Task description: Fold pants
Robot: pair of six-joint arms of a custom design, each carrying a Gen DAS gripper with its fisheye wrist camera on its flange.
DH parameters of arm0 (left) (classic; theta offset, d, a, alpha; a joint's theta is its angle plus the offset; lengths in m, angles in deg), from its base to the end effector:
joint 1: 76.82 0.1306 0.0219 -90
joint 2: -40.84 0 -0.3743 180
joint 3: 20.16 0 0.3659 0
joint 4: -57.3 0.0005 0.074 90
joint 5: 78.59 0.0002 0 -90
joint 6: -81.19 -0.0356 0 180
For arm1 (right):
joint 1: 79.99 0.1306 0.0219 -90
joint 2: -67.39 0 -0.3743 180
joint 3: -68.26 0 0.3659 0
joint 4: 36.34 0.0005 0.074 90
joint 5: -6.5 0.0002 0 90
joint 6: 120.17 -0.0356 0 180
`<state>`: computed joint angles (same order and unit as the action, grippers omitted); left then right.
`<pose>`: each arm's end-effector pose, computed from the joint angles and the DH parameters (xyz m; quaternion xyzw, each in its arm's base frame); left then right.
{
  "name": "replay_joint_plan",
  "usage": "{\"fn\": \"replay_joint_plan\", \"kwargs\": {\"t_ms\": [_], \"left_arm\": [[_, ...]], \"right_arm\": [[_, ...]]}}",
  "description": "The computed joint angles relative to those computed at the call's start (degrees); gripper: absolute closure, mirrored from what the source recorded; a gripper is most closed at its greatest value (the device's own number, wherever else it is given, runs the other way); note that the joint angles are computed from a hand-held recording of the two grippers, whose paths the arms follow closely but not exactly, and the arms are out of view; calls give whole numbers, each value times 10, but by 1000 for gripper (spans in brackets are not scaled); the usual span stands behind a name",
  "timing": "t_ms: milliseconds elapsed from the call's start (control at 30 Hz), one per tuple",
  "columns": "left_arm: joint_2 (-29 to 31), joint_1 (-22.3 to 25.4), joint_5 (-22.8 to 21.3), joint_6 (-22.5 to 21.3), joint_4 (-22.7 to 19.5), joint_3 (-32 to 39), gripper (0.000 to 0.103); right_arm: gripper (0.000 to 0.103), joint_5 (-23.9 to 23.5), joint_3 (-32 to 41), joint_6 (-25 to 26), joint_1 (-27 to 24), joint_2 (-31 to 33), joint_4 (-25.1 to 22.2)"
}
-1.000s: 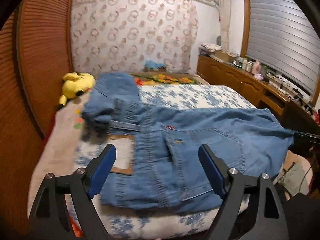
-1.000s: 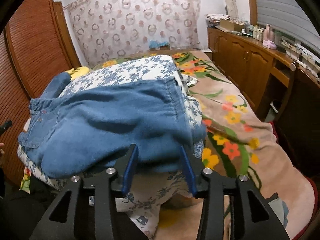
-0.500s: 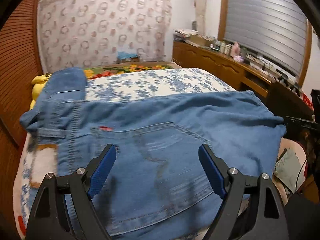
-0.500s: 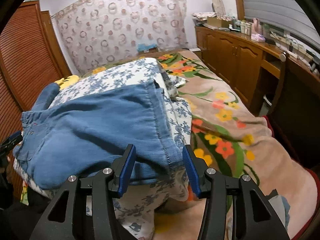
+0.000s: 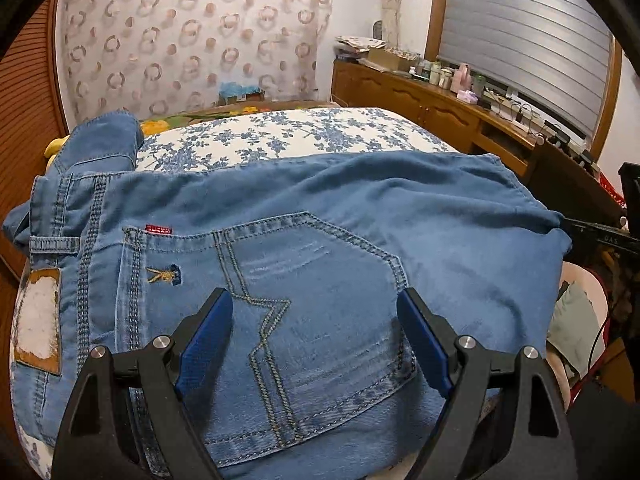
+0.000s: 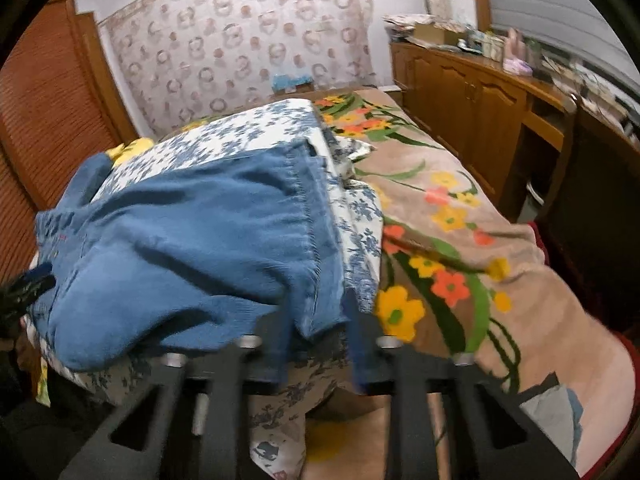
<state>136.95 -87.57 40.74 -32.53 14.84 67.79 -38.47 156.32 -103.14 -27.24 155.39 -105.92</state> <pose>0.4785 -0.1091 0.3695 0.3513 0.8447 -0.2000 0.3508 0.2682 0.3102 0.4121 0.2266 0.8830 -0.0258 0.4102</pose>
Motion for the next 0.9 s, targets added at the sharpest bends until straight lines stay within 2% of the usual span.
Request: {"fn": "replay_joint_plan", "kwargs": {"t_ms": [67,200,400,500,700,900], "left_arm": [[1,1,-1,1,-1,3,18],[-1,4,1,5,1,2,18],[-4,11,6,11,6,6,18],[-6,16,6,15,9,9,18],[-11,35,9,18,13,13,18],[-17,52,13,21,22,16,18]], "right_arm": [[97,19,17,7,8,9,-13],[99,46,38,47,17,11,-2],[99,55,74,154,16,15,58],[99,47,100,231,13,28,111],[99,16,144,353,4,58,199],[99,-29,209,451,-2,103,253]]}}
